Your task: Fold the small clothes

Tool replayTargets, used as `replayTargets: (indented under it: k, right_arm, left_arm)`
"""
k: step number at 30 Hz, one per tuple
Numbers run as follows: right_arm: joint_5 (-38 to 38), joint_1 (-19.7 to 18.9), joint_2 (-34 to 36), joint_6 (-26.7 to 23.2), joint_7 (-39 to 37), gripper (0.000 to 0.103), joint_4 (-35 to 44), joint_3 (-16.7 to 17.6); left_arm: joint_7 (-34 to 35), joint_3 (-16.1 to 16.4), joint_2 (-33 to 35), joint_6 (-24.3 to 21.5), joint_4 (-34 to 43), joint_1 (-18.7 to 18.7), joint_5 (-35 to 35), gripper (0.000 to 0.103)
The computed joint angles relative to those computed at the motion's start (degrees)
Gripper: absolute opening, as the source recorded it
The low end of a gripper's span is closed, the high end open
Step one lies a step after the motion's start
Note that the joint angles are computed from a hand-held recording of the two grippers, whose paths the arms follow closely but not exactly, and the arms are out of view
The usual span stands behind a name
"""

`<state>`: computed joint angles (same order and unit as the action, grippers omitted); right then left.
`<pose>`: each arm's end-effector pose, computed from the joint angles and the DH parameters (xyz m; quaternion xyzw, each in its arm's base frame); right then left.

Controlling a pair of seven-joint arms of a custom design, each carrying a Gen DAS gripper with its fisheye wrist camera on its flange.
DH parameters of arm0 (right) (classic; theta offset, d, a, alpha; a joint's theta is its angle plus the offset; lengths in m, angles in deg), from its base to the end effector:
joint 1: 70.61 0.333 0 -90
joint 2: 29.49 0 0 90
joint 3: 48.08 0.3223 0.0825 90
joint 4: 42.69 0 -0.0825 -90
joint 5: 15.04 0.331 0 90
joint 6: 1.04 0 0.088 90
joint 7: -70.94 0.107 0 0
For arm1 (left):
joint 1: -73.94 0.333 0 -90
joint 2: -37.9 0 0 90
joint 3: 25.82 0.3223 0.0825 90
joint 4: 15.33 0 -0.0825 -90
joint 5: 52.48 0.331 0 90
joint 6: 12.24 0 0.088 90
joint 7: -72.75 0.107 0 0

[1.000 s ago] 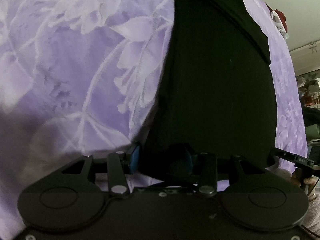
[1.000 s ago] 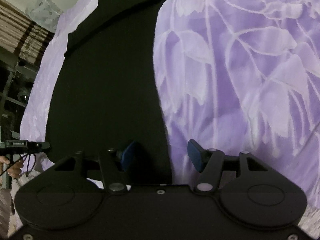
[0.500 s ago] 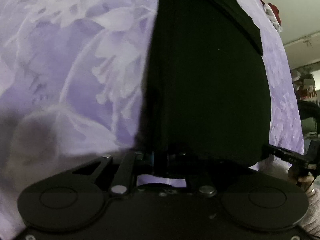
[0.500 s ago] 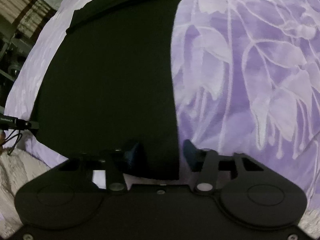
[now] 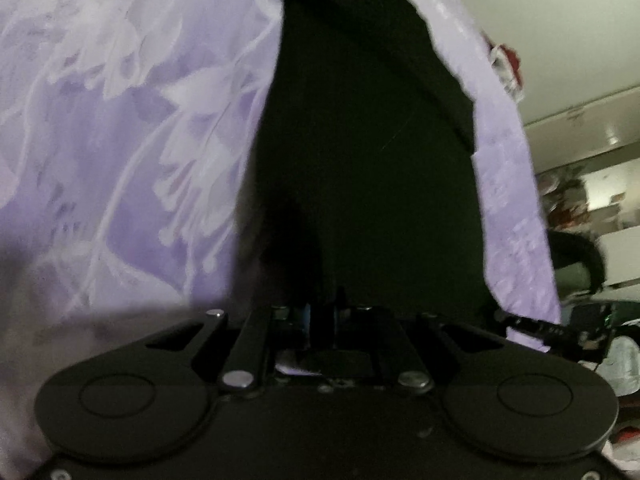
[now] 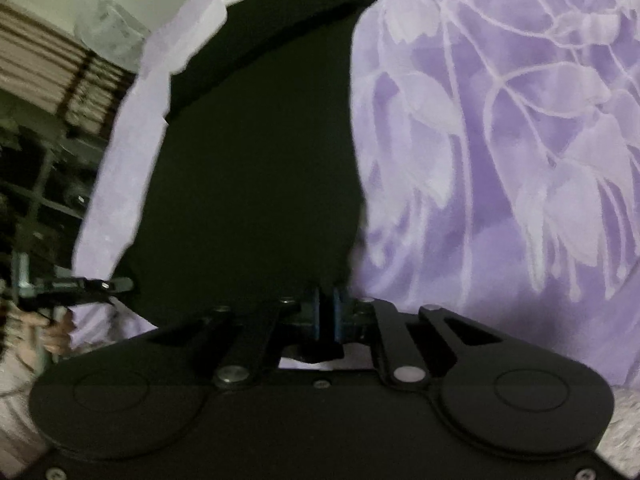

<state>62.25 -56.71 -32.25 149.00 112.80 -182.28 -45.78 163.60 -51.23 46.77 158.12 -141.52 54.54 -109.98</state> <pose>0.4390 0.1044 0.3777 -0.6454 0.6614 0.1012 0.3685 0.4245 -0.3292 0.4076 0.7154 -0.5989 0.3357 0.1296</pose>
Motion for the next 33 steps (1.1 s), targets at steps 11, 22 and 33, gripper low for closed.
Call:
replayTargets:
  k: [11,22,33]
  right_arm:
    - [8.6,-2.9,3.5,-9.2,-2.7,0.0,8.1,-1.8]
    - [15.4,-7.9,25.3,-6.1,5.9,0.0,41.6,0.2]
    - [5.6,-8.9,31.6,6.9,12.6,0.024,41.6,5.4]
  left_arm:
    - [15.7,-1.2,4.5,2.7,11.1,3.3,-16.9,0.006]
    - [-19.8,23.6,30.4,0.5,49.1,-8.2,21.0,0.015]
    - [-31.7,16.4,23.6,14.6,25.4,-4.8,28.1,0.051]
